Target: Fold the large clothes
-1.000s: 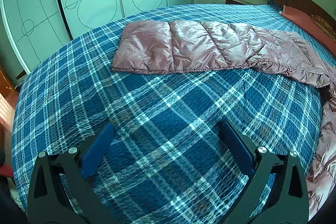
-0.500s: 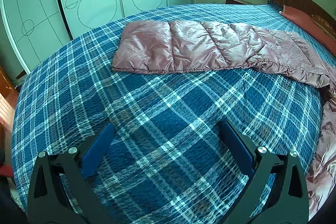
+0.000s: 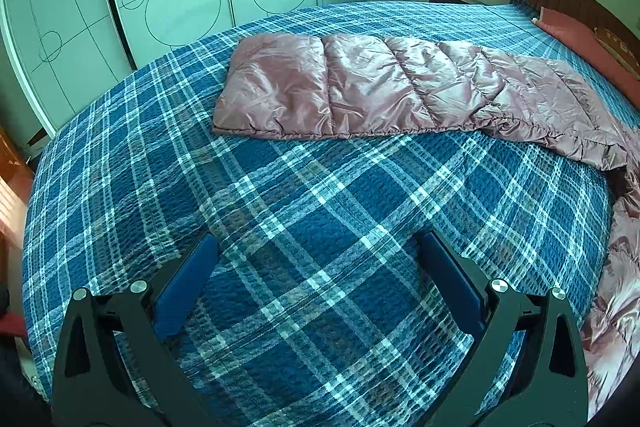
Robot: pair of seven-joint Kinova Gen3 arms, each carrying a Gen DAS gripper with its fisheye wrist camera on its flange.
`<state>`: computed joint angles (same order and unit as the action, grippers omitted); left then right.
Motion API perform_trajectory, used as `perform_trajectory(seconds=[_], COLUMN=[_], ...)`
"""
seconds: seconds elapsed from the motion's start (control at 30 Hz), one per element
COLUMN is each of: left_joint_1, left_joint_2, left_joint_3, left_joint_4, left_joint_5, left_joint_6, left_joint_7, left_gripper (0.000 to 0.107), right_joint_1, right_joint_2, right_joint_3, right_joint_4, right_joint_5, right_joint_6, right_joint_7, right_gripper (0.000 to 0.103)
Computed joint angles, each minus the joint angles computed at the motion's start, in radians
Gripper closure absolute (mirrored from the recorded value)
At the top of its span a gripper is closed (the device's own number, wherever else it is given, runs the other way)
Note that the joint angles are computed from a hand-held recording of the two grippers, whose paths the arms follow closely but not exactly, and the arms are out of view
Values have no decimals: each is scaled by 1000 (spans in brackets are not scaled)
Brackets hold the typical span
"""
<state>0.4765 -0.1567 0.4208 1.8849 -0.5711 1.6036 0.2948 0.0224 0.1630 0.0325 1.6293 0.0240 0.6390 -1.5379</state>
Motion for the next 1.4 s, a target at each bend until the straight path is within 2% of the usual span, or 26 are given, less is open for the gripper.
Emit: perform_trajectory(seconds=[0.07,0.13,0.2,0.23,0.3,0.4,0.47,0.57,0.67,0.8,0.83,0.87,0.9,0.93,1.03,1.13,1.2,1.33,1.4], left_joint_1=[-45,-137,-176,-167,-96,39,69,-1,-132,-242,-269,-283,-312,-341,-368,-416,-461,-454,-404], left_joint_2=[-32,-72,-109,-141,-208,-297,-341,-341,-350,-362,-364,-367,-357,-353,-300,-230,-184,-83,-14], left_joint_3=[8,37,28,-3,-87,-213,-265,-262,-270,-338,-353,-360,-366,-354,-347,-286,-217,-72,-21], left_joint_4=[5,13,29,46,87,164,230,261,269,278,284,287,286,289,254,184,126,12,-43], left_joint_5=[14,30,25,9,-32,-108,-141,-169,-151,-131,-135,-127,-118,-118,-138,-181,-218,-342,-411], left_joint_6=[-25,-65,-113,-154,-235,-357,-438,-484,-562,-645,-673,-688,-697,-706,-667,-616,-601,-549,-522], left_joint_7=[-28,-62,-85,-93,-62,59,132,132,65,74,73,71,69,63,-37,-98,-131,-153,-145], left_gripper=[6,6,6,6,6,6,7,7,7,26,39,46,57,70,95,99,100,101,101], right_joint_1=[0,5,11,13,13,13,14,14,13,12,13,12,12,12,11,11,10,10,9], right_joint_2=[-8,-11,-13,-14,-15,-15,-15,-15,-15,-15,-15,-15,-15,-15,-16,-16,-16,-16,-16], right_joint_3=[0,-1,-2,-2,-2,-1,-1,0,0,0,0,0,0,0,0,0,0,0,0], right_joint_4=[14,17,21,22,24,25,23,23,23,24,24,24,24,24,24,25,26,27,27], right_joint_5=[2,-5,-16,-20,-22,-22,-25,-26,-25,-24,-24,-24,-23,-24,-22,-22,-20,-20,-19], right_joint_6=[-10,-13,-16,-17,-19,-20,-19,-18,-19,-21,-21,-20,-20,-20,-21,-21,-23,-23,-24], right_joint_7=[0,9,20,24,26,27,30,30,29,28,29,28,28,27,25,24,22,21,20], right_gripper=[46,46,46,46,46,46,46,46,46,46,46,46,46,46,46,46,46,46,46])
